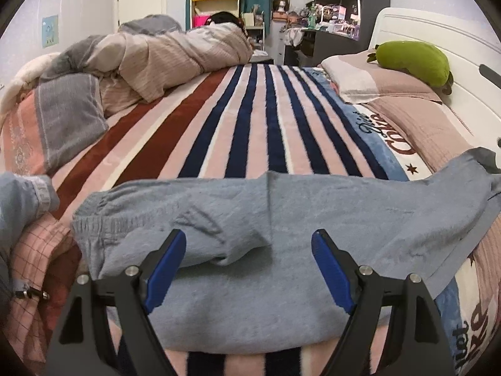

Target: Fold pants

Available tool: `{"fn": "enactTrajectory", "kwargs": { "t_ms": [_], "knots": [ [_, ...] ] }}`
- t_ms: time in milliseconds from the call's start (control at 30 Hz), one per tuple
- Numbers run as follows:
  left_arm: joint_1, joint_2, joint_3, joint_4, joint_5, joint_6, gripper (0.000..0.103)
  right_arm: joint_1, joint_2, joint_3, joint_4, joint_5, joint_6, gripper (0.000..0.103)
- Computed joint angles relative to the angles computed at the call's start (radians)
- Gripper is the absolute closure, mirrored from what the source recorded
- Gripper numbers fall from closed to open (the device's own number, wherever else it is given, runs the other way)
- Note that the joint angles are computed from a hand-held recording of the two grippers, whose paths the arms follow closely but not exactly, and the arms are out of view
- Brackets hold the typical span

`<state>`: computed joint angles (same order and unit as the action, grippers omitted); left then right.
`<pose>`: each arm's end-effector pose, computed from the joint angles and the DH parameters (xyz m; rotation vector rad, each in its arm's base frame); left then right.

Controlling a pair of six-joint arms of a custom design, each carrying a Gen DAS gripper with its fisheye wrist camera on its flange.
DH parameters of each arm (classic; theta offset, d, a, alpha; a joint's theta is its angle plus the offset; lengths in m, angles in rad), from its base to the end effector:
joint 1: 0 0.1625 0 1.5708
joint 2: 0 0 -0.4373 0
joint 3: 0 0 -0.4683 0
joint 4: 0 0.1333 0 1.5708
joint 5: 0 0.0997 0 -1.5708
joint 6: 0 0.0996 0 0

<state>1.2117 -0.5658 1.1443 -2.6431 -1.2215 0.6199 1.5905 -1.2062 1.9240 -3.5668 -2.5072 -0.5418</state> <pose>-0.1573 -0.8952 0.1057 1.1513 2.4138 -0.6064 0.0648 -0.5928 0.3415 -0.1464 -1.8550 1.0232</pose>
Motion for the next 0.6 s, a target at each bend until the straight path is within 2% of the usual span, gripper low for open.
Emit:
{"fn": "enactTrajectory", "kwargs": {
  "t_ms": [133,200,333,500,567,600],
  "knots": [
    [0.028,0.006,-0.053,0.118,-0.043,-0.071,0.025,0.015,0.031,0.045,0.029,0.094,0.078,0.033],
    [0.043,0.016,-0.082,0.189,-0.069,-0.104,0.033,0.015,0.063,0.049,0.045,0.133,0.116,0.033],
    [0.047,0.044,-0.101,0.214,-0.064,-0.078,0.035,0.001,0.117,0.045,0.087,0.196,0.202,0.033],
    [0.056,0.146,-0.262,0.329,-0.075,-0.118,0.035,-0.005,0.149,0.040,0.086,0.213,0.255,0.033],
    [0.055,0.182,-0.311,0.303,-0.055,-0.098,0.035,-0.002,0.157,0.033,0.079,0.202,0.268,0.033],
    [0.051,0.196,-0.321,0.243,-0.025,-0.070,0.035,0.000,0.160,0.030,0.076,0.198,0.277,0.033]
  ]
}}
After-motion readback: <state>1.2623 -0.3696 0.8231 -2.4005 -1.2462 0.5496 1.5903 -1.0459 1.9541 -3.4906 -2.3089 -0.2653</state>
